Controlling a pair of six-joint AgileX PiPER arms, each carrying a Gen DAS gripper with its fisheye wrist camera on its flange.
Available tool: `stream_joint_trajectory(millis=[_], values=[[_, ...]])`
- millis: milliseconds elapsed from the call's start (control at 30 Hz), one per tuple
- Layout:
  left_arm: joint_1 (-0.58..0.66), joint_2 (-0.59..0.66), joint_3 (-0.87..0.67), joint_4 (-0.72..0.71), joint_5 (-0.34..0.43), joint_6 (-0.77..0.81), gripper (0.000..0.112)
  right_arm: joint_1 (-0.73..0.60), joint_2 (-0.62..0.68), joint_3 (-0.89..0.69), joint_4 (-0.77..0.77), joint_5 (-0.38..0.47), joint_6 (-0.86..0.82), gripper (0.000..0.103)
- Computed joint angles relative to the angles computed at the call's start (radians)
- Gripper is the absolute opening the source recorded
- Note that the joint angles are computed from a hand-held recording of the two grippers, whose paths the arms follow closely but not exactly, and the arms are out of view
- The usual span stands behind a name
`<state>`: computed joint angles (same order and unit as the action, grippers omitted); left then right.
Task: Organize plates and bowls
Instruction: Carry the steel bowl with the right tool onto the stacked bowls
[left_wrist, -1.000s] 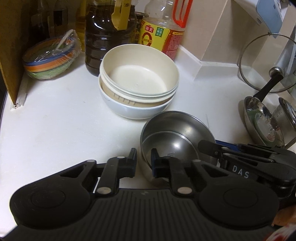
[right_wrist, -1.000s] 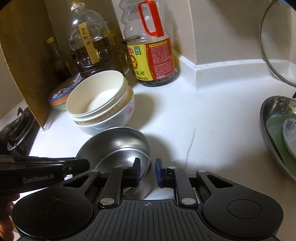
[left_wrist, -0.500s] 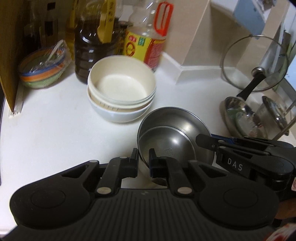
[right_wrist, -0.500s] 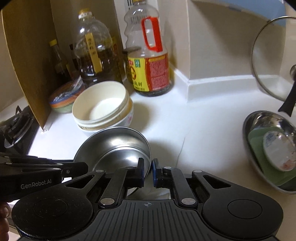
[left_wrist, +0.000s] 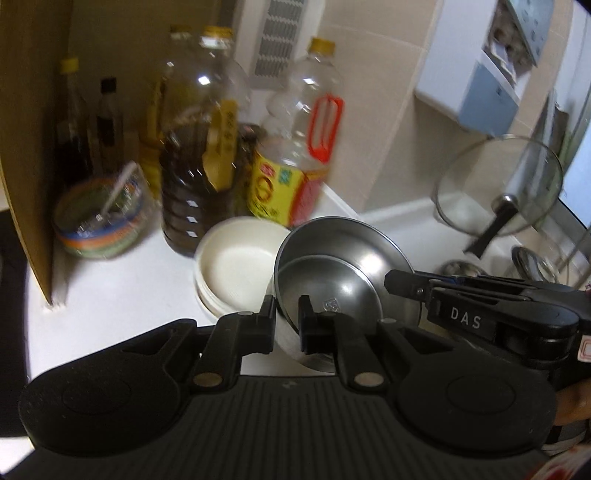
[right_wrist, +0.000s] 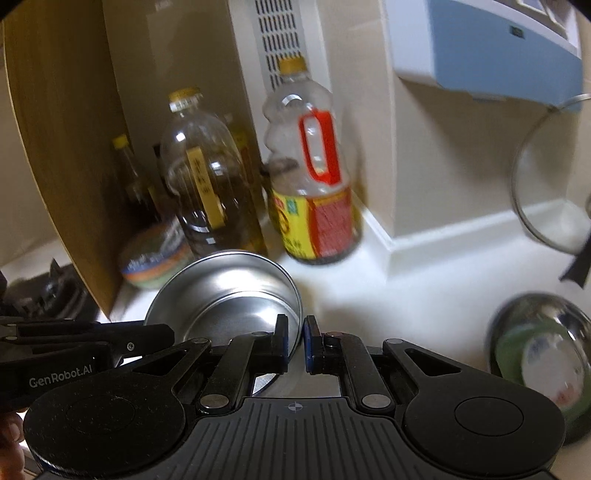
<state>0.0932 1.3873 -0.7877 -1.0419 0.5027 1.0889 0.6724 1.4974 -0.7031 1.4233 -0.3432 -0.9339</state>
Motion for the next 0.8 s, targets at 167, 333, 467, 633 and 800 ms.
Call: stream_joint_trajectory(millis=[167,333,467,633,800], values=[[0.021,0.056,-0.07,-0.004,-0.023,-0.004,0.01,-0.039,0.072,-0.11,-0.075,0.043,0.018,0.008],[0.027,0.128,-0.127,0.007,-0.047,-0.022,0.01,-0.07,0.158,-0.195,-0.169,0.079,0.081,0.008],[0.034,0.174,-0.154,0.001,-0.047,-0.012,0.011,-0.095,0.218,-0.235,-0.273,0.105,0.17,0.008],[0.04,0.211,-0.173,0.003,-0.044,-0.003,0.011,-0.112,0.263,-0.261,-0.33,0.131,0.231,0.008],[0.043,0.249,-0.198,0.024,-0.03,-0.023,0.011,-0.12,0.29,-0.282,-0.315,0.145,0.215,0.009]])
